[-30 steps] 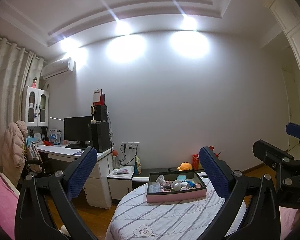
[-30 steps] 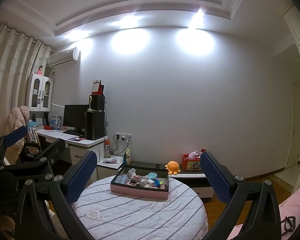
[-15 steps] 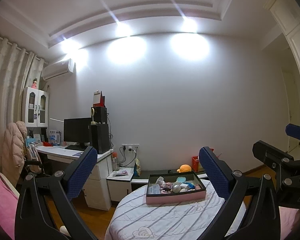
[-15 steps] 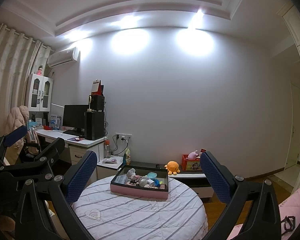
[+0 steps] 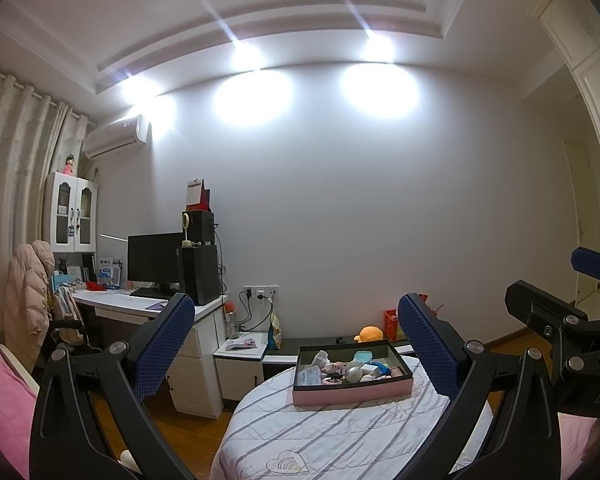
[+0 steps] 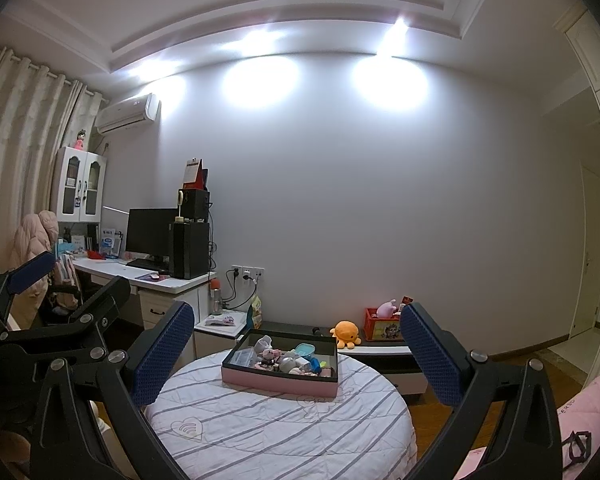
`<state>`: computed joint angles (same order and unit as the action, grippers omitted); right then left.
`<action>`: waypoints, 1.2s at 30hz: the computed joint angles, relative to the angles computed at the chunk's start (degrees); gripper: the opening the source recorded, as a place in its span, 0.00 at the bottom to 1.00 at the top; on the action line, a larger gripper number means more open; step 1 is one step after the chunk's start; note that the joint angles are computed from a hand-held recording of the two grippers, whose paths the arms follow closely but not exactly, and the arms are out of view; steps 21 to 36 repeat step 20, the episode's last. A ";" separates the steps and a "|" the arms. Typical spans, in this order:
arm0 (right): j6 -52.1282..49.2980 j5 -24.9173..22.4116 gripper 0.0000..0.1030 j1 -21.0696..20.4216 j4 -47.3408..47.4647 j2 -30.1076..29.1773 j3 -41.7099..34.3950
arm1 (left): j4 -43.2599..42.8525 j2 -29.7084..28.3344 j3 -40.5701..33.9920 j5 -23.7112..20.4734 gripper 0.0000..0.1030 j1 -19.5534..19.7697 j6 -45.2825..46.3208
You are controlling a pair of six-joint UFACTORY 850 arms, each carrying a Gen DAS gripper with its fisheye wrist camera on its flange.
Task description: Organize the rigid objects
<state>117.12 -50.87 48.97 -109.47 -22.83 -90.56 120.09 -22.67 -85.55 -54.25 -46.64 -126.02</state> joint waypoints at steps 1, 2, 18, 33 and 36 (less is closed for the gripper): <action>-0.08 0.03 1.00 -0.02 0.03 0.00 0.00 | -0.05 0.01 -0.07 0.15 1.00 0.04 0.15; 0.09 0.04 1.00 -0.06 -0.14 0.01 0.14 | 0.06 0.10 0.08 0.09 1.00 0.03 0.03; 0.05 0.07 1.00 -0.04 -0.01 -0.01 0.16 | -0.22 -0.35 -0.27 -0.02 1.00 0.07 0.24; 0.43 0.21 1.00 -0.16 -0.27 0.01 0.32 | -0.11 -0.37 -0.29 -0.04 1.00 0.08 0.13; 0.43 0.21 1.00 -0.16 -0.27 0.01 0.32 | -0.11 -0.37 -0.29 -0.04 1.00 0.08 0.13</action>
